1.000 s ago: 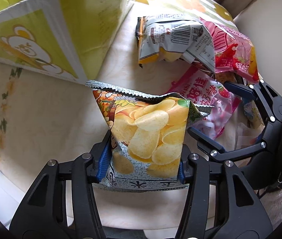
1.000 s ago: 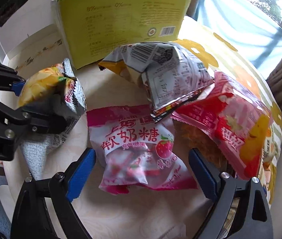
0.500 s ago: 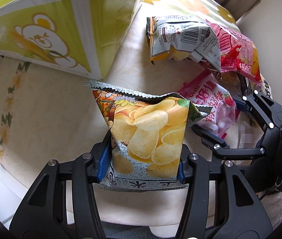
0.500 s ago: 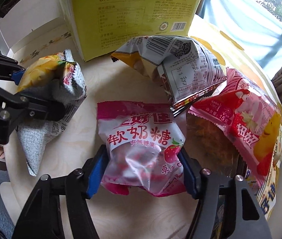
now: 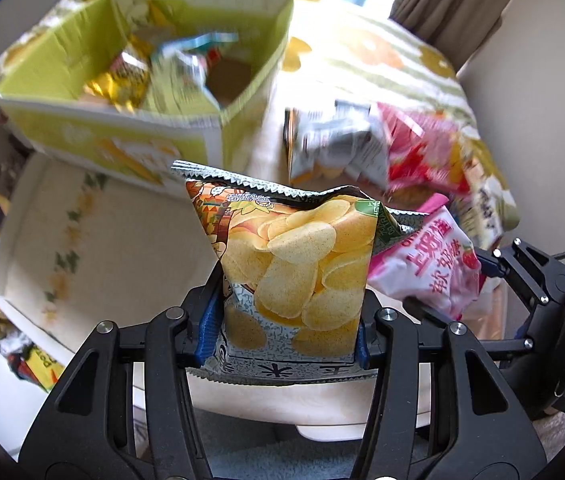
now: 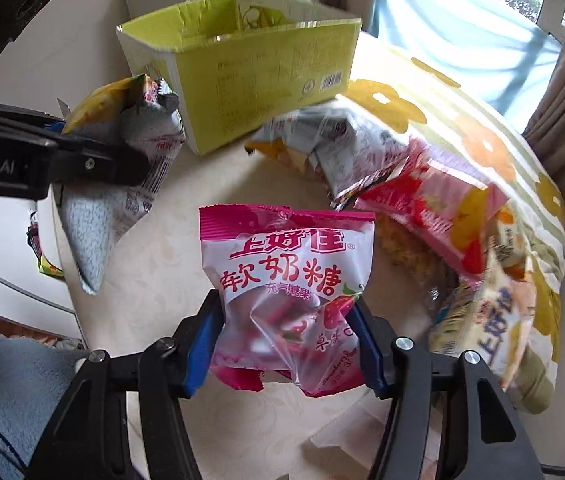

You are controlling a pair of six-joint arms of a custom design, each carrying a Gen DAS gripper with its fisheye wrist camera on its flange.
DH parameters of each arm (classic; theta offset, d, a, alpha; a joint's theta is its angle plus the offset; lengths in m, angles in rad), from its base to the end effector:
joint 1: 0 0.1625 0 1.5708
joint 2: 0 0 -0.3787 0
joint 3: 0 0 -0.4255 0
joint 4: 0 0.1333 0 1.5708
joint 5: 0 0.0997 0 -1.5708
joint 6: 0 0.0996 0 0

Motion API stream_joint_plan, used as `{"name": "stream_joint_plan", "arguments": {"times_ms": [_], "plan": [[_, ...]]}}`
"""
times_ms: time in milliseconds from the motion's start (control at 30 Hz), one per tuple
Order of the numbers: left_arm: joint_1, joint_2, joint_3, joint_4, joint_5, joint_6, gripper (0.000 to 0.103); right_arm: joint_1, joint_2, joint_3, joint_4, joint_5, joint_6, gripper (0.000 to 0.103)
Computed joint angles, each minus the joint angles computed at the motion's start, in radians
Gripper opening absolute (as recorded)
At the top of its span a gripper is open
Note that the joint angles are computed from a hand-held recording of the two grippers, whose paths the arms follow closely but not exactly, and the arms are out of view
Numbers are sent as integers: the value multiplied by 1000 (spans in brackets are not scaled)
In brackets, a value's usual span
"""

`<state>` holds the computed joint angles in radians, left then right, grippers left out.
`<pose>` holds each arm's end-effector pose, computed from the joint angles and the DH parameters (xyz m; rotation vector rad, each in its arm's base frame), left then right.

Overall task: Organize snacks
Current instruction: 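Carry both bags over the box and open both tools to drop them in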

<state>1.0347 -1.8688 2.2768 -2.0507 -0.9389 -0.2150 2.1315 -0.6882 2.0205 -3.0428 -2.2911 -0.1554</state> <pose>-0.0313 -0.4288 0.2827 0.3783 2.5236 -0.3913 0.3243 -0.3893 -0.0707 0.7950 -2.3081 0.3522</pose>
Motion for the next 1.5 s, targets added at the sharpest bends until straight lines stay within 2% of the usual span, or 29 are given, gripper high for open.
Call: {"name": "stream_joint_plan", "arguments": {"times_ms": [167, 400, 533, 700, 1000, 1133, 1167, 1233, 1300, 1367, 1500], "plan": [[-32, -14, -43, -24, 27, 45, 47, 60, -40, -15, 4, -14, 41, 56], [18, 64, -177, -126, 22, 205, 47, 119, 5, -167, 26, -72, 87, 56], [75, 133, -289, -149, -6, 302, 47, 117, 75, -296, 30, -76, 87, 56], [167, 252, -473, -124, -48, 405, 47, 118, 195, -501, 102, -91, 128, 56], [321, 485, -789, -22, -108, 576, 47, 110, 436, -881, 314, -114, 281, 56], [366, 552, -864, -5, -99, 642, 48, 107, 511, -988, 371, -117, 362, 56], [376, 565, -878, 0, -103, 663, 49, 107, 525, -1008, 383, -121, 383, 56], [393, 587, -900, 5, -108, 699, 60, 105, 544, -1032, 408, -122, 428, 56], [401, 596, -905, -1, -106, 723, 98, 100, 560, -1058, 447, -119, 467, 56], [409, 587, -887, -50, -121, 755, 102, 97, 569, -1075, 478, -124, 495, 56], [418, 580, -873, -66, -103, 763, 102, 92, 581, -1094, 510, -121, 533, 56]]}}
